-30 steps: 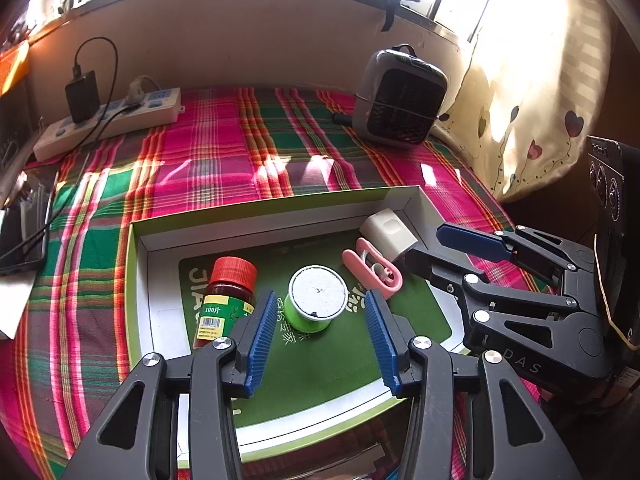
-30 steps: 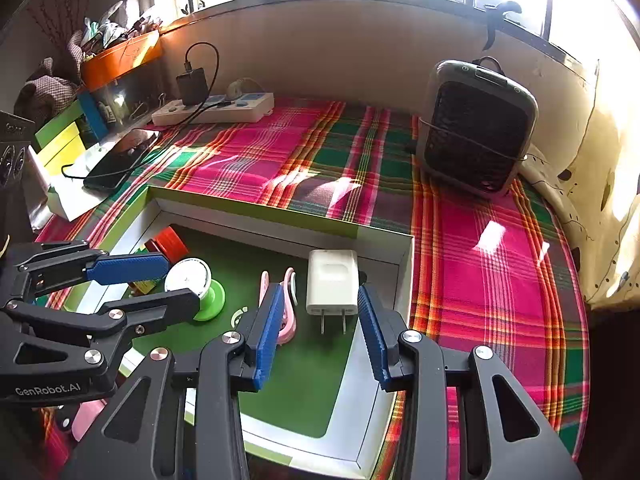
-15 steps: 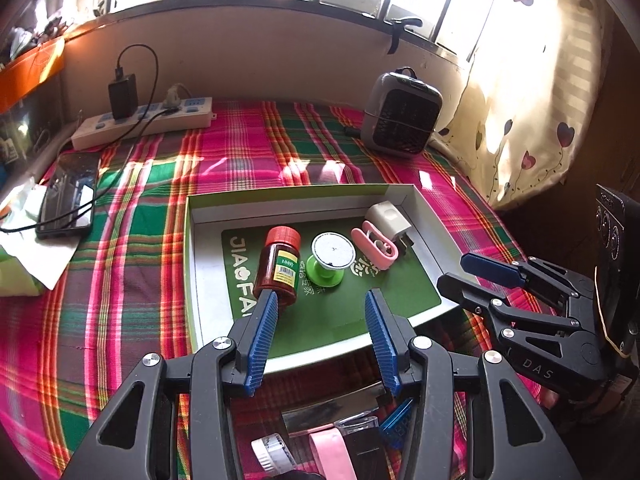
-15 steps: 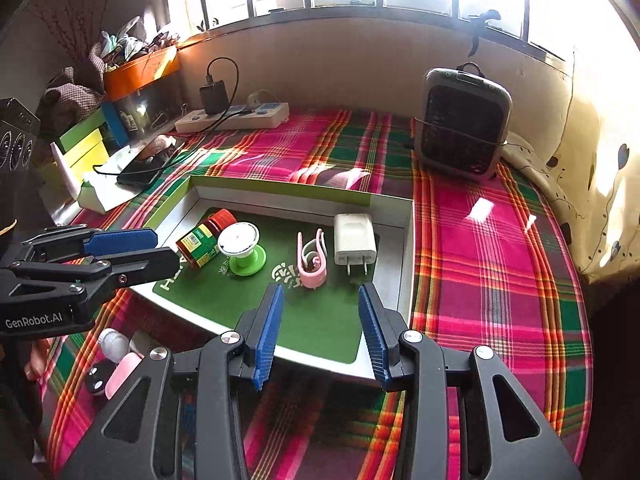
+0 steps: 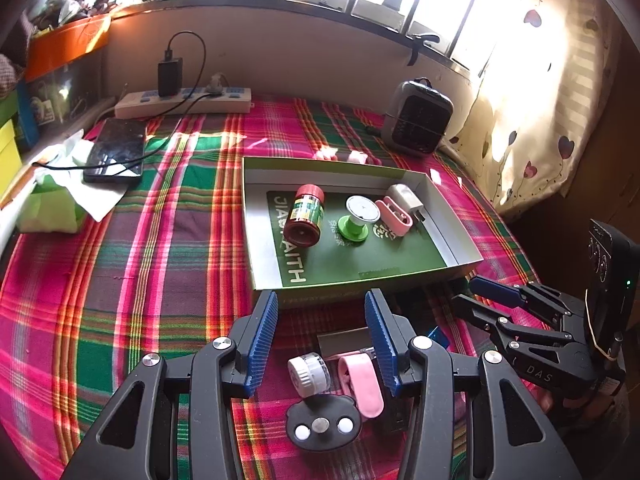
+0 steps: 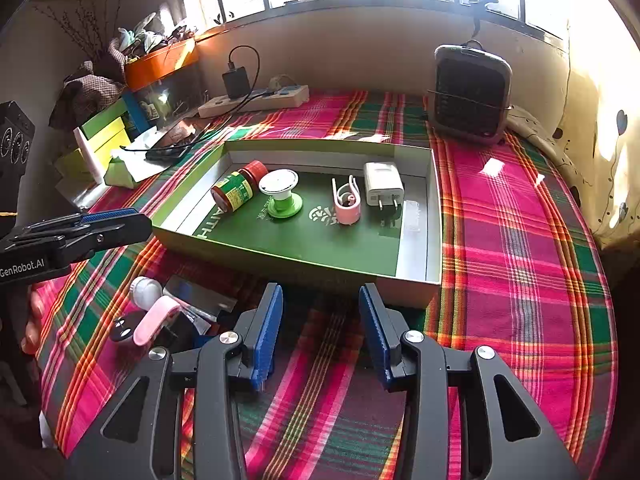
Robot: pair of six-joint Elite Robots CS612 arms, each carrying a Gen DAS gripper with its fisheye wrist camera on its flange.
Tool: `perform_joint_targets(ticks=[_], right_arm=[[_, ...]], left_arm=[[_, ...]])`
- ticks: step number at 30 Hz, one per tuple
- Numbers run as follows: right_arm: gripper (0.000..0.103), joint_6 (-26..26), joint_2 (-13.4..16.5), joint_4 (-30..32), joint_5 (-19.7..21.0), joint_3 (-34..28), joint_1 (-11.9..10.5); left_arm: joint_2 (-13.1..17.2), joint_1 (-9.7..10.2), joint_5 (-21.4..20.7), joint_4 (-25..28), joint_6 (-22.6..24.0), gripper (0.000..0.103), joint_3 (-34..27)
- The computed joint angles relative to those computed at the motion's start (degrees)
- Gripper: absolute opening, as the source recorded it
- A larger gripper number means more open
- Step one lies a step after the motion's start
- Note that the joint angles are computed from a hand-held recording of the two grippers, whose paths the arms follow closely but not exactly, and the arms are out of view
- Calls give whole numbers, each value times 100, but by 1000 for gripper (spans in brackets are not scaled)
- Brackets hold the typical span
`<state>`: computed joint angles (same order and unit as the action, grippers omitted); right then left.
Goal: Organize rigid objects
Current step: 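Open both grippers to release the spool and charger, then withdraw, then grasp the black round disc with the left gripper while the right gripper grasps the blue USB meter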
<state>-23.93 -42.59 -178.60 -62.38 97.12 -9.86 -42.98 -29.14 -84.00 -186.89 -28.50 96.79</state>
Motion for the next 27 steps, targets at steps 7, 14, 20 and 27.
perform_joint_targets(ticks=[7, 14, 20, 27], right_arm=[[49, -187, -46, 77, 82, 174, 37], [52, -337, -84, 129, 15, 291, 104], [57, -402, -155, -33, -166, 469, 153], [57, -469, -156, -157, -697, 542, 211]], left_arm=[[-61, -9, -163, -246, -182, 45, 324], [-108, -7, -294, -486, -342, 45, 594], [-116, 9, -423, -652, -368, 45, 717], [-92, 28, -583, -691, -347, 45, 746]])
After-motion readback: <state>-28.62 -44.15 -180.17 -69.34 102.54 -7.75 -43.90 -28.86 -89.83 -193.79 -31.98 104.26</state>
